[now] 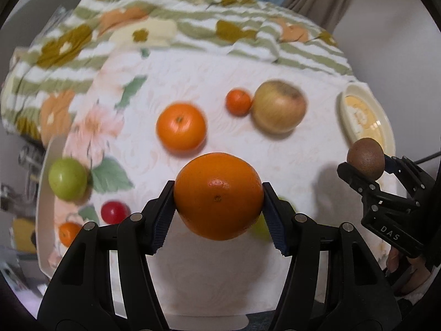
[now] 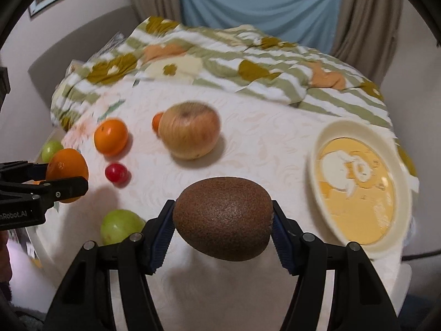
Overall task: Organize fruits
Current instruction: 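Carry the orange onto the yellow plate and open the left tool while the right tool carries the kiwi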
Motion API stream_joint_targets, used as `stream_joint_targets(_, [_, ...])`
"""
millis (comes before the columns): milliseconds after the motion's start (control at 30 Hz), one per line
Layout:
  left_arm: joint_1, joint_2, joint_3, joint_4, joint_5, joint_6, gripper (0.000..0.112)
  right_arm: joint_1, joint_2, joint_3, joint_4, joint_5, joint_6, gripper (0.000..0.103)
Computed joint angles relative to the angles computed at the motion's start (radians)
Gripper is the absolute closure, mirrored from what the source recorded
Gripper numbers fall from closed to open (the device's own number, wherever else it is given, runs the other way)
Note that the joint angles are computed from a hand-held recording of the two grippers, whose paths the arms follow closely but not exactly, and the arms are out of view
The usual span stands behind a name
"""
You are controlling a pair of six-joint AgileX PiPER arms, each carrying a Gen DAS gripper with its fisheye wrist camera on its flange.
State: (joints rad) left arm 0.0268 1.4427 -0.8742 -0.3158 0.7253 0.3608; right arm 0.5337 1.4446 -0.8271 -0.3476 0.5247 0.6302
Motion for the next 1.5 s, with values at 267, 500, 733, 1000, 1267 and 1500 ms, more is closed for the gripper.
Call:
stream_joint_targets(267, [-0.091, 0.036, -0.167, -0.093, 0.071, 0.089, 0.045, -0.034, -0.154, -0.016, -0.097, 0.155, 0.151, 0.042])
stream_joint_targets(500, [-0.262, 0.158, -0.352, -0.110, 0.083, 0.078, 0.045, -0.191, -0.231, -0.033, -0.089, 0.211, 0.083, 0.042])
stream_joint_targets(733, [-0.431, 0.351, -0.584, -0.104, 0.113, -0.012, 0.045, -0.460, -0.234, -0.035, 0.058, 0.144, -0.190, 0.042])
stream_joint_targets(1000, [-0.568, 0.620, -0.905, -0.020, 0.173, -0.131, 0.045, -0.693, -0.133, -0.065, 0.303, 0.062, -0.551, 0.042])
stream_joint_targets(1267, [-0.641, 0.853, -1.196, 0.060, 0.249, -0.191, 0.045, -0.817, -0.010, -0.096, 0.491, 0.007, -0.792, 0.042])
stream_joint_targets(1500, [-0.671, 1.002, -1.400, 0.111, 0.324, -0.210, 0.045, -0.872, 0.040, -0.104, 0.575, -0.005, -0.905, 0.042])
